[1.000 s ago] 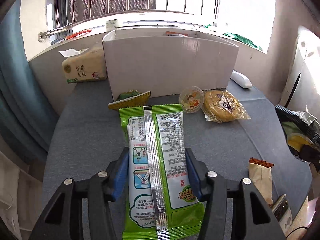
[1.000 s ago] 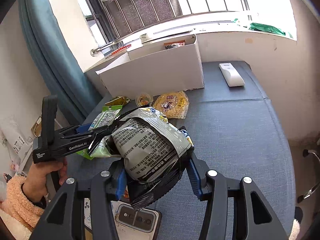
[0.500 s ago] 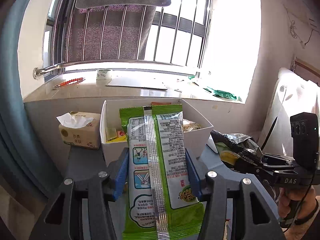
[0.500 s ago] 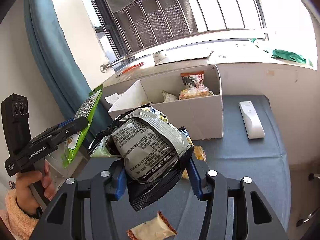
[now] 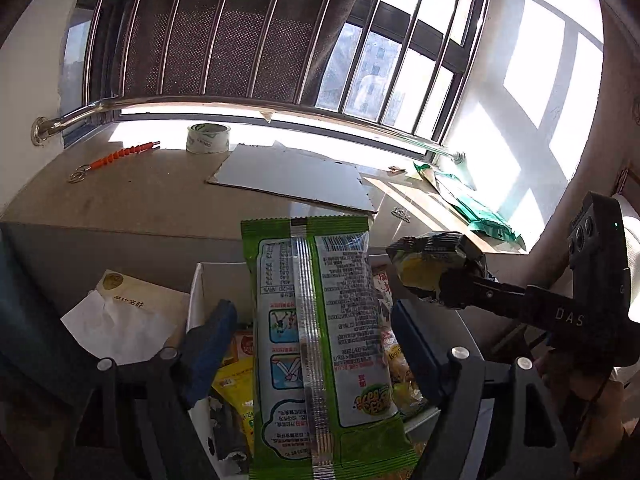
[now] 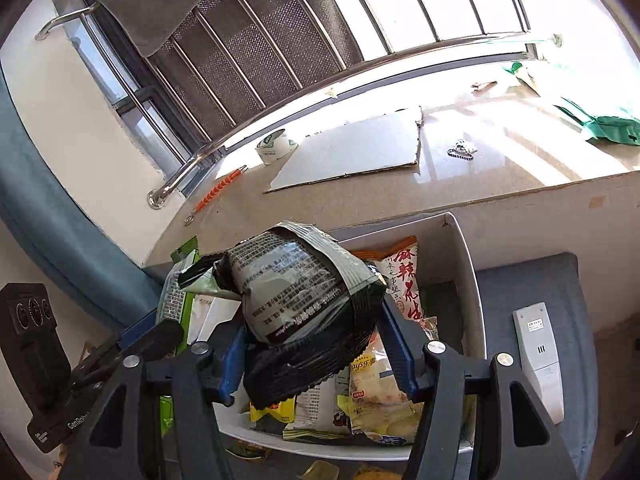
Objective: Organize snacks
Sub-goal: 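Carry both bags into the white box and open both grippers, then move the right gripper to the yellow Lay's cracker bag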
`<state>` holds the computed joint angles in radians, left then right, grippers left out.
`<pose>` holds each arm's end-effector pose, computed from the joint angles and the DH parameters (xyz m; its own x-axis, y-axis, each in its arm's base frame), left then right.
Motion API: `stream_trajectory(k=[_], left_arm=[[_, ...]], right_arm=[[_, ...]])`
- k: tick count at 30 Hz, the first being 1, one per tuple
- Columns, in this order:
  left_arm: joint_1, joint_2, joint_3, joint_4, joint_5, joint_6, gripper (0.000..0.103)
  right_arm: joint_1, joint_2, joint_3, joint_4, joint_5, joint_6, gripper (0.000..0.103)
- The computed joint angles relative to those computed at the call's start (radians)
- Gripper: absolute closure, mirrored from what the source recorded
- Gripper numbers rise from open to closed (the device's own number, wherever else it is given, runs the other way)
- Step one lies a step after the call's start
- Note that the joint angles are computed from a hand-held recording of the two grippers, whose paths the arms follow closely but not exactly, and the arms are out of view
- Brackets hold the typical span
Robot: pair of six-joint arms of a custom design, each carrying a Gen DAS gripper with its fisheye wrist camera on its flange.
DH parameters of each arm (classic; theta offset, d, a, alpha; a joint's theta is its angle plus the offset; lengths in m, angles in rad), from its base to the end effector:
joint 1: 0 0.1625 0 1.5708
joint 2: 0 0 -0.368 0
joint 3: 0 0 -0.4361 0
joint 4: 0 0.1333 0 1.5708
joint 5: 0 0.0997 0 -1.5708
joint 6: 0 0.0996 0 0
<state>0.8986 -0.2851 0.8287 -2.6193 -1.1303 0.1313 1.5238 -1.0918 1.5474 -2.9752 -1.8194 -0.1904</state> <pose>-0.3963 -0.7802 0.0098 -0.7576 0.4881 -0.4333 0.6498 0.6263 -0.4307 0.0759 -0.7021 0.3220 -0.9466 0.1307 0.2946 -0.1546 0.6179 -0.7709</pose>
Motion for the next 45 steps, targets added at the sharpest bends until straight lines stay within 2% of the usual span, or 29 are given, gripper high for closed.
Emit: stream_trajectory(k=[2,4,5,8,11,15,18,26,31,33,37,41,45], left_arm=[[0.009,0.007,-0.001,-0.017,0.032,-0.02,0.0],[0.028,-0.008,0.009,0.024,-0.005,-0.063,0.0],[0.03,-0.019,0.03,0.019,0.002,-0.073,0.0],[0.021,-0.056,0.109,-0.061,0.053,-0.045,0.0],[0.014,-0.084,0.146,-0.061,0.043,-0.027,0.0],[-0.011,-0.128,0.218,-0.102,0.069,0.029,0.0],[-0.033,-0.195,0.33,-0.18,0.066,0.075,0.0],[-0.085,-0.41,0.693,-0.331,0.04,0.152,0.0],[-0.116,-0.543,0.943,-0.454,-0.004,0.14,0.0],[-0.132,-0.576,1.029,-0.519,0.009,0.124,0.0],[-0.156,-0.617,1.14,-0.593,0.024,0.087,0.0],[-0.151,-0.655,1.209,-0.625,-0.014,0.059,0.0],[-0.15,-0.669,1.23,-0.629,0.003,0.037,0.0]], right_arm=[[-0.017,-0.008,0.001,0.0,0.068,0.046,0.0],[-0.025,-0.012,0.008,-0.026,0.101,0.072,0.0],[-0.025,-0.013,0.009,-0.029,0.105,0.07,0.0],[-0.011,-0.017,0.026,-0.073,0.059,0.025,0.0],[-0.002,-0.029,0.042,-0.08,0.037,-0.012,0.0],[0.008,-0.064,0.092,-0.104,0.027,-0.028,0.0],[0.012,-0.115,0.174,-0.157,0.044,-0.065,0.0],[0.034,-0.27,0.462,-0.334,0.019,-0.238,0.0],[0.034,-0.364,0.667,-0.462,0.001,-0.315,0.0],[0.028,-0.386,0.744,-0.533,-0.009,-0.337,0.0],[0.013,-0.394,0.848,-0.655,-0.059,-0.349,0.0],[-0.007,-0.383,0.912,-0.736,-0.093,-0.35,0.0],[-0.03,-0.376,0.915,-0.693,-0.101,-0.336,0.0]])
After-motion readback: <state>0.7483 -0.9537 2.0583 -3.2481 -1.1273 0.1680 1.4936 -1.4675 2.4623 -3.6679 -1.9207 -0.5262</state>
